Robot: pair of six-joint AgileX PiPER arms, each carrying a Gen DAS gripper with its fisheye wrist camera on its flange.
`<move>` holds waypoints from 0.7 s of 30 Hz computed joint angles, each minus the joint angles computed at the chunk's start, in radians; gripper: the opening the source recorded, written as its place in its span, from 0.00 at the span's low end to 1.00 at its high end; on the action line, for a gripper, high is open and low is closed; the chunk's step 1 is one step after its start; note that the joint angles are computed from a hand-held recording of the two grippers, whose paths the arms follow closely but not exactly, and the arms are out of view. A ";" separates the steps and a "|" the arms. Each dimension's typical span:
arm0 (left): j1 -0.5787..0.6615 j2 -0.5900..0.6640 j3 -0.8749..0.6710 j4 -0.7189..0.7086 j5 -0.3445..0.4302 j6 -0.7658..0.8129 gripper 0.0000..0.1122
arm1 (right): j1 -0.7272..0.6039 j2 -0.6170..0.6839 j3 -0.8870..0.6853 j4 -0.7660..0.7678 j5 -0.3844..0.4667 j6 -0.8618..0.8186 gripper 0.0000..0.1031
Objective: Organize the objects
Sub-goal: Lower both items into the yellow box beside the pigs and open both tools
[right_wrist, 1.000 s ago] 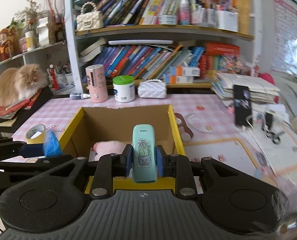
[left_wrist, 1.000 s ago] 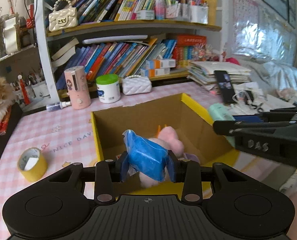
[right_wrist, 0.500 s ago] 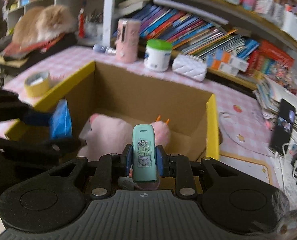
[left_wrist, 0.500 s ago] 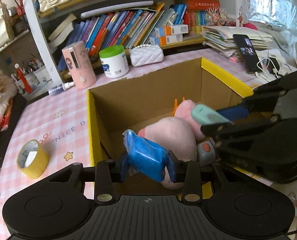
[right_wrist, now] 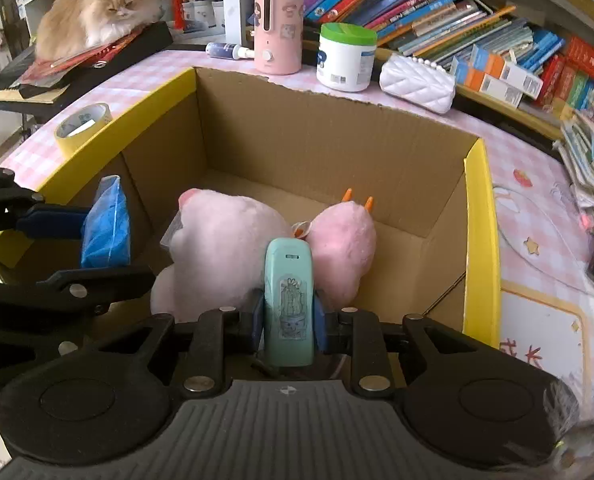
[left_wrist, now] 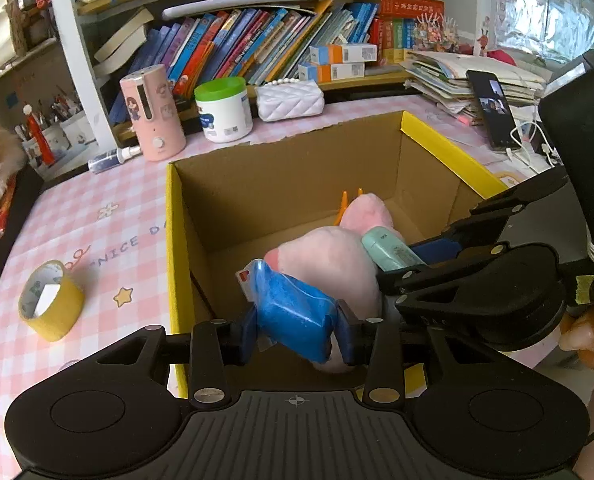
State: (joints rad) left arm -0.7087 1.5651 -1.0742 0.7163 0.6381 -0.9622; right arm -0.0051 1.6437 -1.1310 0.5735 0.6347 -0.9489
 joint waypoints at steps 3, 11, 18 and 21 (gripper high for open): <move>-0.008 -0.006 0.012 0.040 0.005 -0.057 0.46 | -0.002 0.000 -0.002 0.001 0.007 -0.005 0.24; -0.044 -0.082 0.072 0.144 -0.013 -0.219 0.57 | -0.056 -0.061 0.053 0.145 0.003 -0.086 0.26; -0.100 -0.226 0.144 0.237 0.014 -0.415 0.72 | -0.088 -0.269 0.210 0.280 -0.142 -0.126 0.76; -0.143 -0.268 0.171 0.297 0.069 -0.466 0.80 | -0.083 -0.362 0.278 0.250 -0.205 -0.062 0.82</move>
State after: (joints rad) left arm -0.8513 1.2975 -0.9036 1.0130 0.7067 -1.4287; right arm -0.0883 1.2816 -0.8534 0.8237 0.4294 -1.0112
